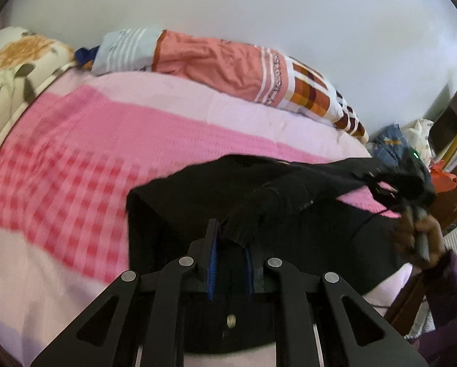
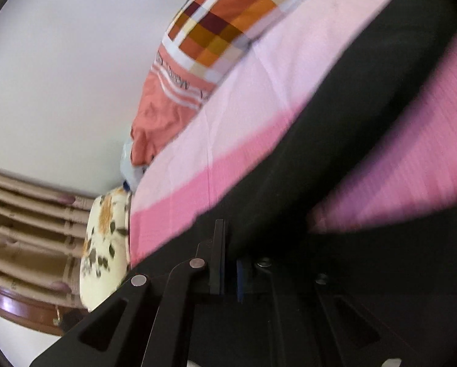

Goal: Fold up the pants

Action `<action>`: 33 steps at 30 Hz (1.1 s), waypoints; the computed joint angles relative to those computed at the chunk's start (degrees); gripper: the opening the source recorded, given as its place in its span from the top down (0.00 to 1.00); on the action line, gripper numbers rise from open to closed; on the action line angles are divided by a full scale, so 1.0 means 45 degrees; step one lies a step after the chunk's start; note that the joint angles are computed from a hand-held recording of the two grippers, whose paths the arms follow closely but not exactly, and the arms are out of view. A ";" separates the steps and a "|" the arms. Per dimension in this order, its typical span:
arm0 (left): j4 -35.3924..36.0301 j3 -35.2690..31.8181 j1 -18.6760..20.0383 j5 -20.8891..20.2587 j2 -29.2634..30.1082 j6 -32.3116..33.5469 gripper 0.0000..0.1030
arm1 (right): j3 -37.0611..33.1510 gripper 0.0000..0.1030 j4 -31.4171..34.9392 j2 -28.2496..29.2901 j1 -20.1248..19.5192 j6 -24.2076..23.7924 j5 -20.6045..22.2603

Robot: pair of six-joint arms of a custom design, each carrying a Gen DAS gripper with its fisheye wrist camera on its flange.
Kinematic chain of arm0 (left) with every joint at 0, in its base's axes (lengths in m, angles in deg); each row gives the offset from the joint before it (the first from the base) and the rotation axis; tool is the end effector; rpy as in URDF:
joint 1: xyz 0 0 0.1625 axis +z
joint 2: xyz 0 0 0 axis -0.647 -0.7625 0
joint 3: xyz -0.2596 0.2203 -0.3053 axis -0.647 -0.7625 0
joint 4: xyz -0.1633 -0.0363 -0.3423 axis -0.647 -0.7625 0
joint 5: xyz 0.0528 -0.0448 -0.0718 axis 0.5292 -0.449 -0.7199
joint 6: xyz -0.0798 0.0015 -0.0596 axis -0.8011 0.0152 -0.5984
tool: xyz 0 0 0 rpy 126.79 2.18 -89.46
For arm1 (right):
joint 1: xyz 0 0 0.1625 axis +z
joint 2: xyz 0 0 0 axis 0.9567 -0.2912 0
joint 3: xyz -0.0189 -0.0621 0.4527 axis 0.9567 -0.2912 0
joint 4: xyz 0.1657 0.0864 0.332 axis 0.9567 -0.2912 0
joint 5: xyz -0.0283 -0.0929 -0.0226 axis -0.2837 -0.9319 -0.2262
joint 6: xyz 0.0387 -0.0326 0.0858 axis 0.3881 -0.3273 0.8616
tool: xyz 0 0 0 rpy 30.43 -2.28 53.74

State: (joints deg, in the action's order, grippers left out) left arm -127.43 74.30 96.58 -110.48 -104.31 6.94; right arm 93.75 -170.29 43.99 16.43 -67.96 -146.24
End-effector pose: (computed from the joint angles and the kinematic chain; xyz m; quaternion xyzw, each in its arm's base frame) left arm -0.1661 -0.6018 0.2908 0.0281 0.9247 -0.3224 0.2003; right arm 0.1366 -0.8095 0.2252 -0.0038 0.9843 -0.1691 0.0505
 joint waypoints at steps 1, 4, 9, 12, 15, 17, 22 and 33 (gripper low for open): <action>0.0257 0.0225 -0.0133 0.0113 -0.0167 -0.0422 0.84 | 0.1010 0.93 -0.0369 -0.0478 -0.0105 0.0053 0.0008; 0.0993 0.0888 -0.0510 0.0361 -0.0539 -0.1734 0.84 | 0.3359 0.93 -0.0976 -0.1533 -0.0504 0.0441 -0.0014; 0.2602 0.1825 -0.0993 0.0858 -0.0966 -0.3758 0.81 | 0.5438 0.94 -0.1280 -0.2129 -0.1205 0.0940 0.0178; 0.4820 0.1777 -0.1227 0.1750 -0.0913 -0.4910 0.77 | 0.5543 0.92 -0.1460 -0.2109 -0.1475 0.0573 0.1101; 0.7184 0.1499 -0.1538 0.2741 -0.1019 -0.6873 0.75 | 0.5435 0.80 -0.1601 -0.2107 -0.1761 0.0066 0.2166; 0.8446 0.1323 -0.1955 0.3622 -0.1127 -0.7949 0.62 | 0.5378 0.51 -0.2388 -0.2100 -0.2265 0.0168 0.3457; 0.6363 0.1360 -0.2491 0.4519 -0.0802 -0.6994 0.52 | 0.4577 0.48 -0.4398 -0.1697 -0.3551 0.1678 0.6464; 0.4336 0.0382 -0.1843 0.4038 0.0588 -0.5824 0.51 | 0.0560 0.49 -0.7078 0.0113 -0.4529 0.5147 0.7976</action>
